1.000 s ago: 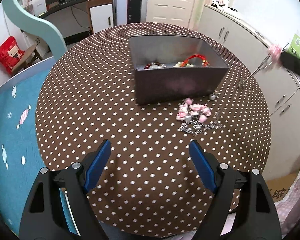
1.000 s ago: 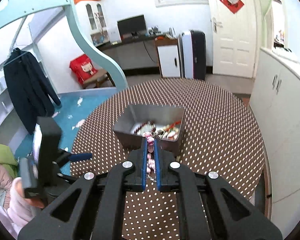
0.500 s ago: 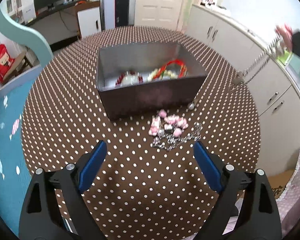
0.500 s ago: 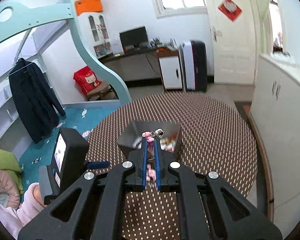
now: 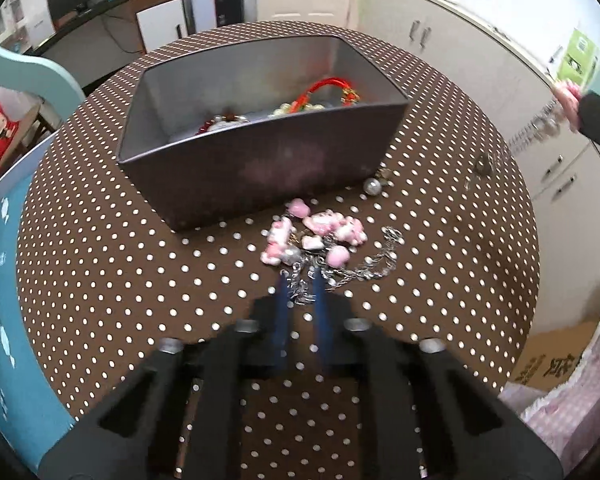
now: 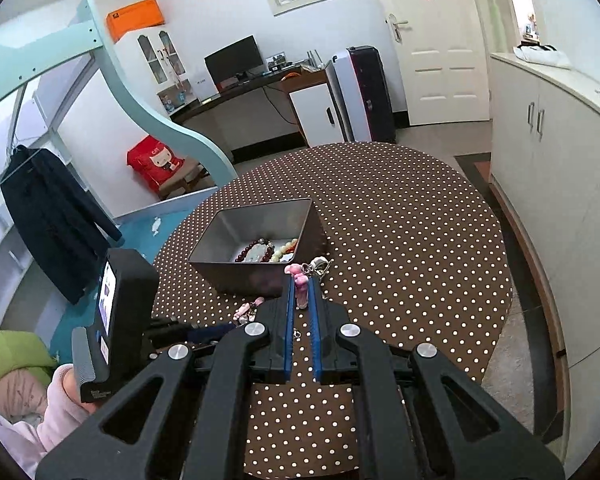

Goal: Organize jewelry

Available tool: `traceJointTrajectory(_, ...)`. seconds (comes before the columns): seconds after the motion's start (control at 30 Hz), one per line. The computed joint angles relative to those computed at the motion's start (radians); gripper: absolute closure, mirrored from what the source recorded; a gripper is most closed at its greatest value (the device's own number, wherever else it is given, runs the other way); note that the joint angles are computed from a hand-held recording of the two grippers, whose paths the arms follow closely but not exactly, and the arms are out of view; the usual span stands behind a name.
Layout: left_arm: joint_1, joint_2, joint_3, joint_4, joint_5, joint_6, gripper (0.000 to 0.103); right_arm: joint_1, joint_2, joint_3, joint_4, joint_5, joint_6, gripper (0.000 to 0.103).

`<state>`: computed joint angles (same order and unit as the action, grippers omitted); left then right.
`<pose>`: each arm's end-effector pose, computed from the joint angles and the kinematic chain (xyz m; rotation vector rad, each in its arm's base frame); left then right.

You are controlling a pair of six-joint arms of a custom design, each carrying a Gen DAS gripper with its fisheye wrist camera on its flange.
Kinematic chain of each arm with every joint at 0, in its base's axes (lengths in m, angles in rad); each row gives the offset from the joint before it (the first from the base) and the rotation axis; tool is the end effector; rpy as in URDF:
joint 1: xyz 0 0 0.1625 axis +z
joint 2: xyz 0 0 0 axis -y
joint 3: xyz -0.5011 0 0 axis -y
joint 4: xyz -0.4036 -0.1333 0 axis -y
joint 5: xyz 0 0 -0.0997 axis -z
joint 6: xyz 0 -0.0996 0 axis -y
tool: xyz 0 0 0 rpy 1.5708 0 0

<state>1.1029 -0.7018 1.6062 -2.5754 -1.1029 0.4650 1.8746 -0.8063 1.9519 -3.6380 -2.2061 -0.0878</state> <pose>-0.1748 -0.7411 0.0903 1.1726 2.3999 -0.1349 0.2615 -0.5861 0.1875 0.0805 -2.3673 1.2367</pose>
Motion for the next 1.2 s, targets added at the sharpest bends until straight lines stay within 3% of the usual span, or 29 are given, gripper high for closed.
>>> traceJointTrajectory(0.3, 0.017, -0.04, -0.015, 0.016, -0.061, -0.042, 0.097, -0.026, -0.028, 0.026, 0.017, 0.071, 0.008, 0.097)
traceJointTrajectory(0.57, 0.039, -0.092, 0.012, -0.018, -0.068, -0.045, 0.097, -0.059, 0.029, -0.021, 0.247, 0.04, 0.098, 0.095)
traceJointTrajectory(0.6, 0.043, -0.095, 0.012, -0.009, -0.072, -0.049, 0.097, -0.059, 0.034, -0.023, 0.256, 0.029, 0.099, 0.093)
traceJointTrajectory(0.7, 0.049, -0.106, 0.014, -0.002, -0.081, -0.052, 0.097, -0.04, 0.05, -0.026, 0.264, -0.05, 0.098, 0.061)
traceJointTrajectory(0.73, 0.051, -0.111, 0.017, -0.006, -0.084, -0.05, 0.097, -0.035, 0.052, -0.024, 0.257, -0.059, 0.09, 0.06)
traceJointTrajectory(0.9, 0.062, -0.118, 0.011, 0.004, -0.081, -0.066, 0.097, -0.015, 0.073, -0.028, 0.247, -0.047, 0.01, 0.06)
traceJointTrajectory(1.1, 0.072, -0.116, 0.005, 0.021, -0.076, -0.076, 0.097, -0.023, 0.114, -0.09, 0.368, -0.075, 0.037, 0.073)
traceJointTrajectory(1.2, 0.074, -0.117, 0.005, 0.02, -0.068, -0.081, 0.097, -0.022, 0.113, -0.088, 0.369, -0.083, 0.04, 0.077)
